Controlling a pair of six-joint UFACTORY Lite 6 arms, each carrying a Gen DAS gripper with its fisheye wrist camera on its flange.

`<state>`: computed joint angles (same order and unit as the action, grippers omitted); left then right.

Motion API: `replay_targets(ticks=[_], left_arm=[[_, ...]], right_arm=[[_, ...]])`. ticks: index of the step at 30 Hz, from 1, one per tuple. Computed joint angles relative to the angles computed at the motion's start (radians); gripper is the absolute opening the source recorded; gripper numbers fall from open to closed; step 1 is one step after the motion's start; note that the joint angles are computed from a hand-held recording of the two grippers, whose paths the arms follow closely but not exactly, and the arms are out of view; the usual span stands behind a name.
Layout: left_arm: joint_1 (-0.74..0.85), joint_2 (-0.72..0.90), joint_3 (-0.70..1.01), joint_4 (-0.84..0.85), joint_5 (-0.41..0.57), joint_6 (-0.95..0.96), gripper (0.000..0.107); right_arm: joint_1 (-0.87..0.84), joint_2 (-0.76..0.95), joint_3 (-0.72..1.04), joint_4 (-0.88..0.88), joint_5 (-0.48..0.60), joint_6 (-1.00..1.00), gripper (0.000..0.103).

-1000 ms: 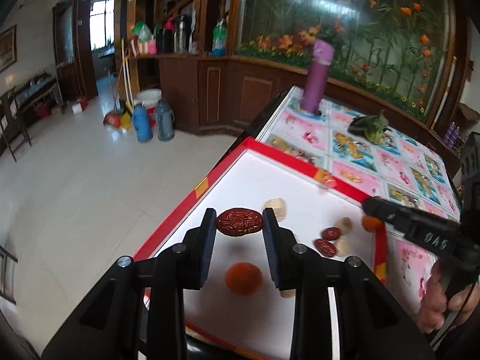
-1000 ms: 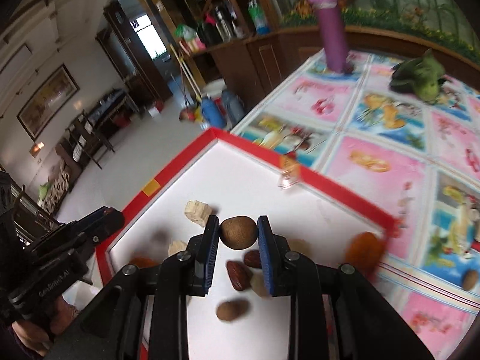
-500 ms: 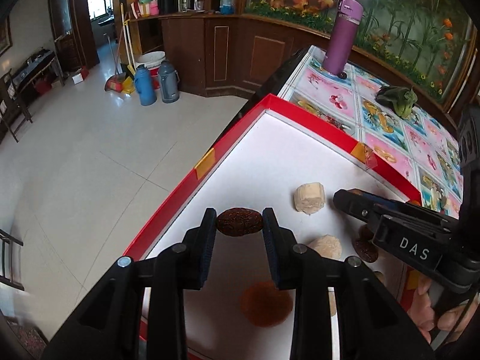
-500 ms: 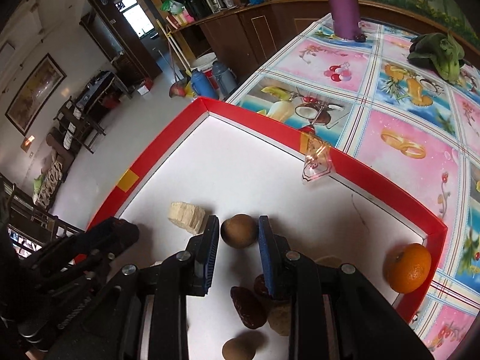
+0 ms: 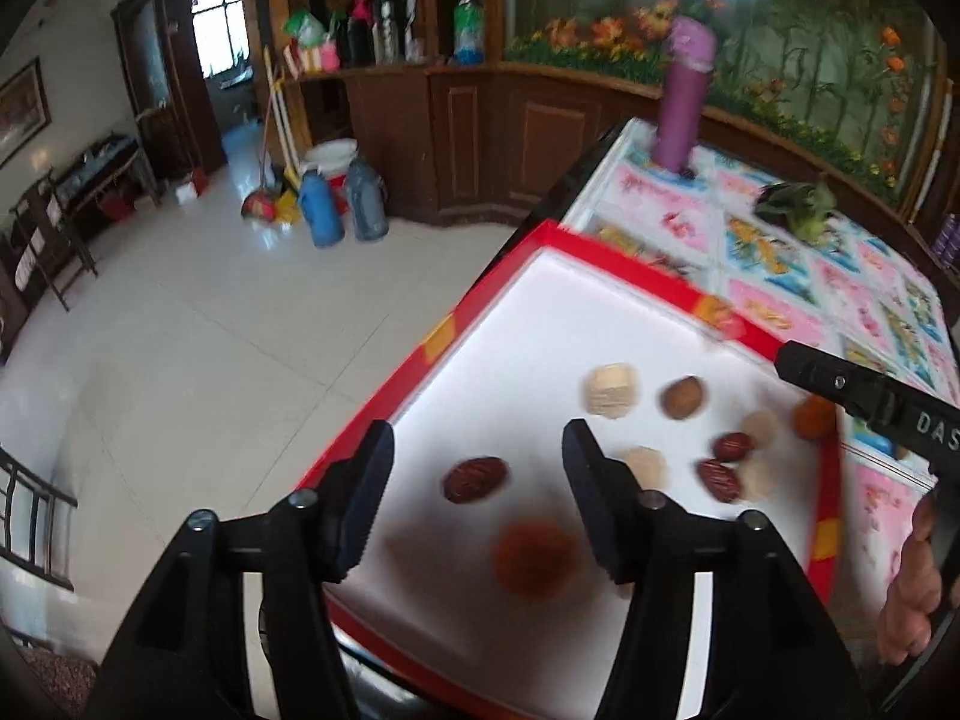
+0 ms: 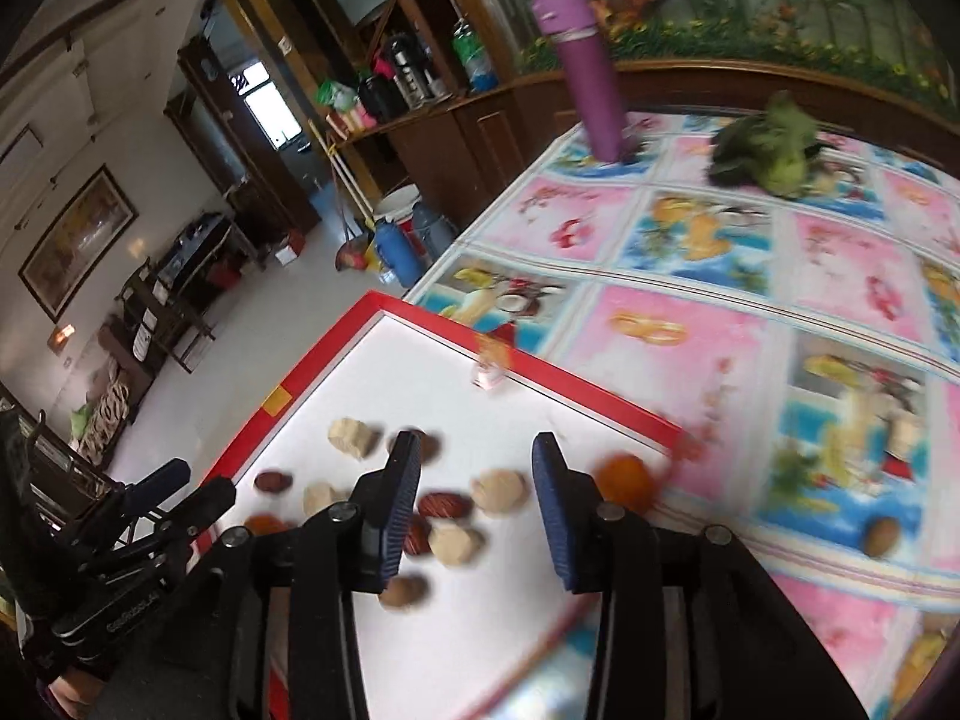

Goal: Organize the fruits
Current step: 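Carry the red date and brown ball into the tray and open both tools, then lift both open tools away from the tray, then move both open tools back over the tablecloth toward the remaining items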

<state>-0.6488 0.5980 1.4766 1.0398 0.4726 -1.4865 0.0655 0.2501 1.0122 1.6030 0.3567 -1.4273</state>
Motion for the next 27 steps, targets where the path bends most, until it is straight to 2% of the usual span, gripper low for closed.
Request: replay_targets(ticks=[4, 8, 11, 13, 16, 20, 23, 27], left_arm=[[-0.116, -0.089, -0.096, 0.159, 0.056, -0.185, 0.066], [-0.236, -0.137, -0.150, 0.198, 0.121, -0.249, 0.066], [-0.293, -0.148, -0.152, 0.171, 0.174, -0.246, 0.071], [-0.324, -0.159, -0.165, 0.173, 0.211, -0.270, 0.074], [-0.364, -0.178, -0.181, 0.180, 0.278, -0.297, 0.075], [-0.398, -0.210, -0.220, 0.187, 0.335, -0.343, 0.079], [-0.427, -0.215, -0.234, 0.188, 0.394, -0.368, 0.090], [-0.440, -0.207, -0.232, 0.172, 0.441, -0.366, 0.095]], right_arm=[[-0.005, -0.184, -0.181, 0.042, -0.012, -0.096, 0.039], [0.045, -0.360, -0.327, 0.098, -0.031, -0.158, 0.043], [0.094, -0.512, -0.428, 0.069, -0.088, -0.116, 0.053], [0.124, -0.599, -0.477, -0.019, -0.121, -0.033, 0.053], [0.138, -0.692, -0.537, -0.088, -0.143, 0.039, 0.055], [0.159, -0.754, -0.584, -0.123, -0.153, 0.084, 0.059], [0.195, -0.791, -0.604, -0.202, -0.184, 0.164, 0.059], [0.230, -0.826, -0.619, -0.285, -0.213, 0.253, 0.062]])
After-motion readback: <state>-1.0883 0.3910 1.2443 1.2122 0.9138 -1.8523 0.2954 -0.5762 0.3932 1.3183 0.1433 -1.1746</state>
